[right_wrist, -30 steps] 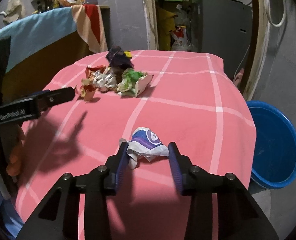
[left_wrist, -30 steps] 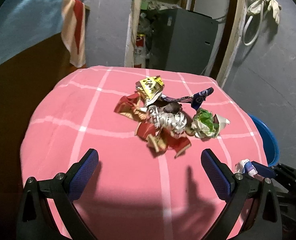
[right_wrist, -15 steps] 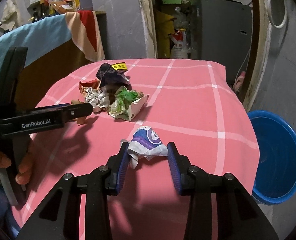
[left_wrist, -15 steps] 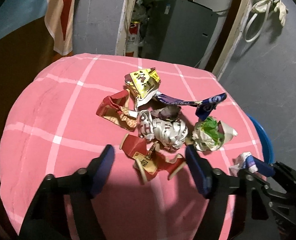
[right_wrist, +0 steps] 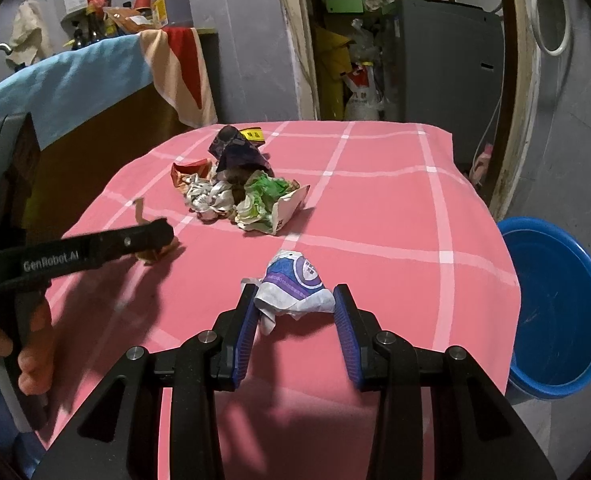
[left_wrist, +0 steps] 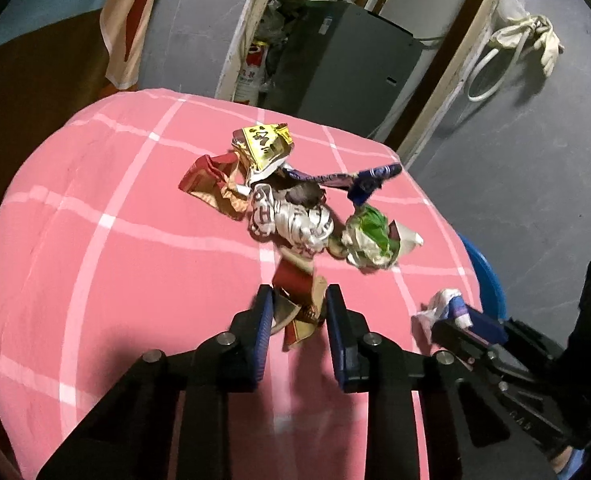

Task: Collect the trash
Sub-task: 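Grasp a red-brown wrapper from the pile with the left gripper, then carry both wrappers over the blue basin and open both grippers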

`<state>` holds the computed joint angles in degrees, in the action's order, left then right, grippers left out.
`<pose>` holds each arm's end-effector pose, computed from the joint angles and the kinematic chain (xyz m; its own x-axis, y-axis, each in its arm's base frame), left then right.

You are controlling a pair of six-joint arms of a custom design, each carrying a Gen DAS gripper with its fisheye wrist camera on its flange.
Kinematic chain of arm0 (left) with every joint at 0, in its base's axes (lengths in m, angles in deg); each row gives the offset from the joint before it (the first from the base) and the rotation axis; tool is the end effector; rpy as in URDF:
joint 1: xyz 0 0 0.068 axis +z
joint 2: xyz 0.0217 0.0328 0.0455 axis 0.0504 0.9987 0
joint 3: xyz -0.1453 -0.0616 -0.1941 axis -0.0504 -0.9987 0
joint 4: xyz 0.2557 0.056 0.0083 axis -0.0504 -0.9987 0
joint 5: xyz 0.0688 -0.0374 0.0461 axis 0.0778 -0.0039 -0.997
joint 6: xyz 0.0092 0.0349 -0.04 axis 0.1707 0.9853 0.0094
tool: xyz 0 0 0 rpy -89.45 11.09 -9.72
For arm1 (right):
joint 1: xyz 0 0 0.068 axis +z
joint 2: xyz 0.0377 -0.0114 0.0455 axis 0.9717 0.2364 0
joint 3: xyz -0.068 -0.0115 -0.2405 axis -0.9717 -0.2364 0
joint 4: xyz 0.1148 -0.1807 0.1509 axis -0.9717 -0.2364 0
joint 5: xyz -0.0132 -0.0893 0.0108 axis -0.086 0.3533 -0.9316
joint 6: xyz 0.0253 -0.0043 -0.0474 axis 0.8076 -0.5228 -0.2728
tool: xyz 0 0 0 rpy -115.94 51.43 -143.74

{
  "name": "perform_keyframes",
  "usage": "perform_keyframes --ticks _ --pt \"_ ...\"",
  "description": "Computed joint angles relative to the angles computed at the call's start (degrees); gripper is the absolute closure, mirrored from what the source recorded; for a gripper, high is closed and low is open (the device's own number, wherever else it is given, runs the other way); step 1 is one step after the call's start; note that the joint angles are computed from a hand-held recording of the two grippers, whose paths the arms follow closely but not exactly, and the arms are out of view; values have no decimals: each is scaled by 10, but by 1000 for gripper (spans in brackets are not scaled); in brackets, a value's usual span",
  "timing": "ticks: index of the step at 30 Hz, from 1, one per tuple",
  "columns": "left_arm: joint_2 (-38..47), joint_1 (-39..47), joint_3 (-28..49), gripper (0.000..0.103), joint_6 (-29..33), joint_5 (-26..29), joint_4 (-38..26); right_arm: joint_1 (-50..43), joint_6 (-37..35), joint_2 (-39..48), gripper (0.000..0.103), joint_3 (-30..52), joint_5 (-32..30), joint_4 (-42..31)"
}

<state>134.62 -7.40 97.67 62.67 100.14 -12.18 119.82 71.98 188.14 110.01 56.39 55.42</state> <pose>0.2591 -0.0577 0.1298 -0.7540 -0.0618 -0.6539 0.2271 0.9097 -0.3478 0.2429 0.2179 0.1082 -0.6652 -0.1353 -0.7343 -0.3039 0.9474 0.1008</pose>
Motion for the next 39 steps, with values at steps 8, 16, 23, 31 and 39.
perform_keyframes --ticks 8,16,23,31,39 --pt "-62 -18 -48 85 -38 -4 17 26 -3 -47 68 -60 39 61" --pt "-190 -124 -109 85 -62 -96 95 61 -58 -172 67 -177 140 202" --pt "-194 -239 -106 85 -43 -198 217 54 -131 -314 67 -277 212 310" --pt "-43 -328 -11 85 14 -228 328 -12 -190 -474 67 -336 248 280" --pt "144 -352 170 84 19 -182 282 -147 -154 -576 67 -380 195 179"
